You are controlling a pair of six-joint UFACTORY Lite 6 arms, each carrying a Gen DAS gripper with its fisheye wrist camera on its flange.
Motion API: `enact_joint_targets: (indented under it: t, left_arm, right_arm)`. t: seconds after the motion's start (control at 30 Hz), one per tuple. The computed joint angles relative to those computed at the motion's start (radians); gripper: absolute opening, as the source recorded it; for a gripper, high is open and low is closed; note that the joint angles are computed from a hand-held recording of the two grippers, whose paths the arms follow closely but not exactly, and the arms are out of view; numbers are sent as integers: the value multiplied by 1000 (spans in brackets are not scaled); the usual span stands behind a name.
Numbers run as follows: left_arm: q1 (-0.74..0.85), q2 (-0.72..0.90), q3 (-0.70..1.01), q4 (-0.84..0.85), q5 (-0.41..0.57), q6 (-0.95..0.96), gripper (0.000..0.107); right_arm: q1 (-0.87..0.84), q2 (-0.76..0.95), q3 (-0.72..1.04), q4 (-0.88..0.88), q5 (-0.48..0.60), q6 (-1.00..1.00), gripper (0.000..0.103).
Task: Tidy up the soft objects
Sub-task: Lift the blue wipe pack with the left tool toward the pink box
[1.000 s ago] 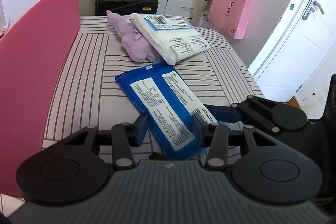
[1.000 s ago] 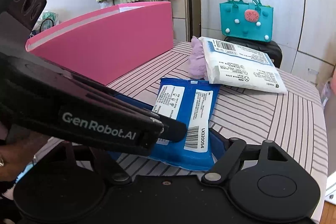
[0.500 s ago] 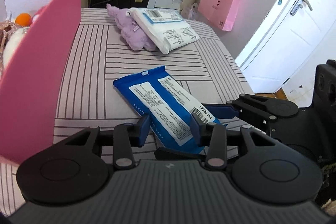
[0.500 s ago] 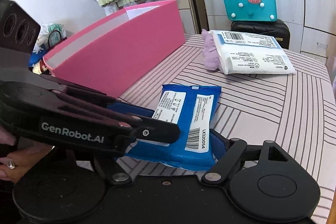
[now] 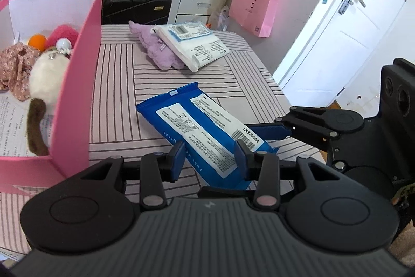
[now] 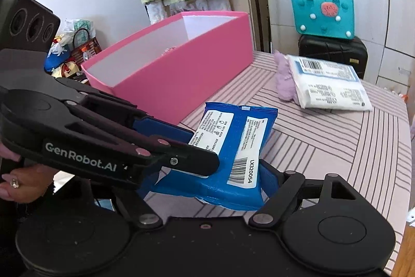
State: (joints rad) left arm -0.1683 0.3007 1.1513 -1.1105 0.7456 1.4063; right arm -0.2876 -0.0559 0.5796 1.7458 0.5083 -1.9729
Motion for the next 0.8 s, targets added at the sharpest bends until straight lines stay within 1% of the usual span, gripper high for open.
enact_joint_targets:
  t: [0.2,0.37,0.67,0.7,0.73,0.77,0.8]
  left_arm:
    - [41,-39,17,52,65,-37,39]
    - [70,-78,25,78,93,-61,39]
    - [130,-156,25,48,130,-32,38]
    - [138,-158,31,44,136,-28,38]
    - [146,-159,36,36,141,-19,35]
    - [156,-153,48,28,164,-13,34]
    - [165,-139,70,32,191,-26,34]
  right_arm:
    - [39,-55,8,-69,-27,111,85]
    - [69,-87,26,-127,-33,198,83]
    - [130,-144,58,-123,-58,258,78]
    - [141,-148,65,-125,-67,267,75]
    - [150,-150,76,-131,-71,277,66]
    - [147,-146,88,-149,-48,289,61]
    - [137,-126,113,-183,-4,319,59]
